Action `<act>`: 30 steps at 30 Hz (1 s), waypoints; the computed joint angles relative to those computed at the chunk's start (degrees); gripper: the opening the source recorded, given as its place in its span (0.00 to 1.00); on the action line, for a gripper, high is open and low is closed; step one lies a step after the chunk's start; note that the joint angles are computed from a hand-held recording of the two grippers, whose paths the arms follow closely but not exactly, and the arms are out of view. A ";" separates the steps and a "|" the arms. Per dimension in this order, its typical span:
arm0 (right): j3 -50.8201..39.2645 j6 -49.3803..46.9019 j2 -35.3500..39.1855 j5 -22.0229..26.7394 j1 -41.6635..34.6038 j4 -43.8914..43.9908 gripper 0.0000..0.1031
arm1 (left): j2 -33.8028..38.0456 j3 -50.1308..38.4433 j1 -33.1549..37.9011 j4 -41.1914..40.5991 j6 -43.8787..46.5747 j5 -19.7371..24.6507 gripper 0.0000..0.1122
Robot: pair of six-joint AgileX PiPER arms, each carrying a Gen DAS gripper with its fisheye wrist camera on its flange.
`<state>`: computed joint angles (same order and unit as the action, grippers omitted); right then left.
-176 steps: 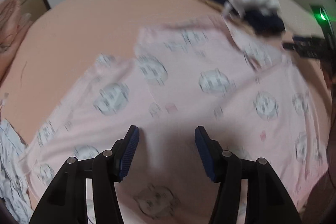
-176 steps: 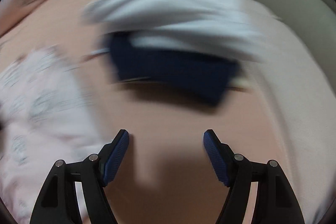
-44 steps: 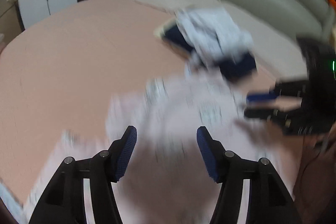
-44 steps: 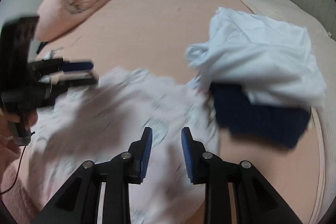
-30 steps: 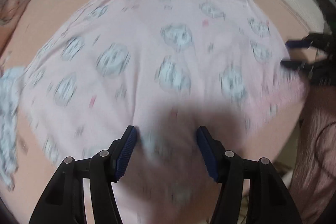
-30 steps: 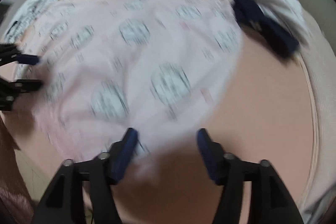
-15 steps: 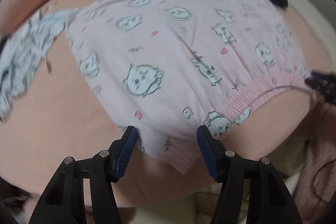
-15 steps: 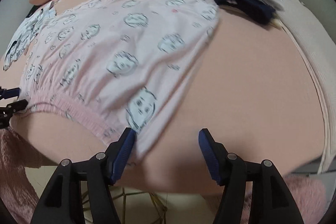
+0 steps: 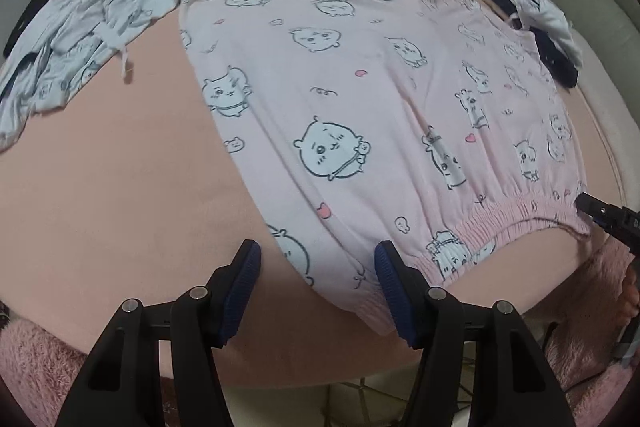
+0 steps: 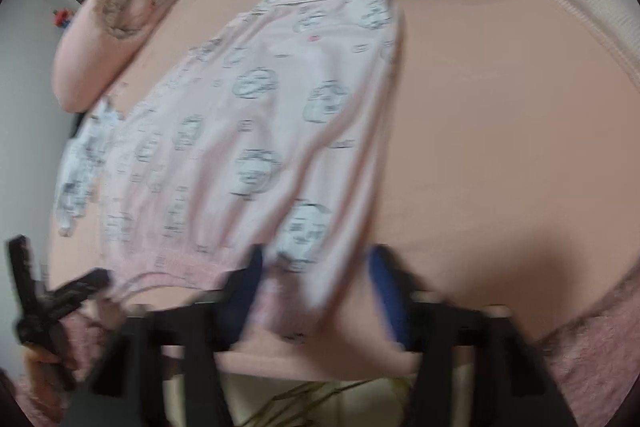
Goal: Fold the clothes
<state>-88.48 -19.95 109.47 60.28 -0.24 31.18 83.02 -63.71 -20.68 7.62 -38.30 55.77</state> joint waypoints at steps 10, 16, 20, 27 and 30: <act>-9.65 2.85 3.41 0.18 2.38 1.70 0.05 | -4.29 2.67 4.53 -7.05 5.62 -1.37 0.51; -20.59 5.41 9.62 6.98 17.68 -0.20 0.06 | -5.84 3.00 7.56 -9.98 9.13 -1.30 0.51; -16.85 4.76 6.14 7.54 17.91 0.29 0.07 | -6.24 3.28 8.47 -12.71 12.44 -2.31 0.51; -7.57 3.80 -3.52 0.81 7.47 3.11 0.54 | 3.70 -5.70 5.70 -23.90 23.81 -10.29 0.51; -9.30 6.73 -0.30 2.30 7.47 -0.49 0.54 | 9.34 -9.98 5.07 -31.90 28.63 -9.93 0.51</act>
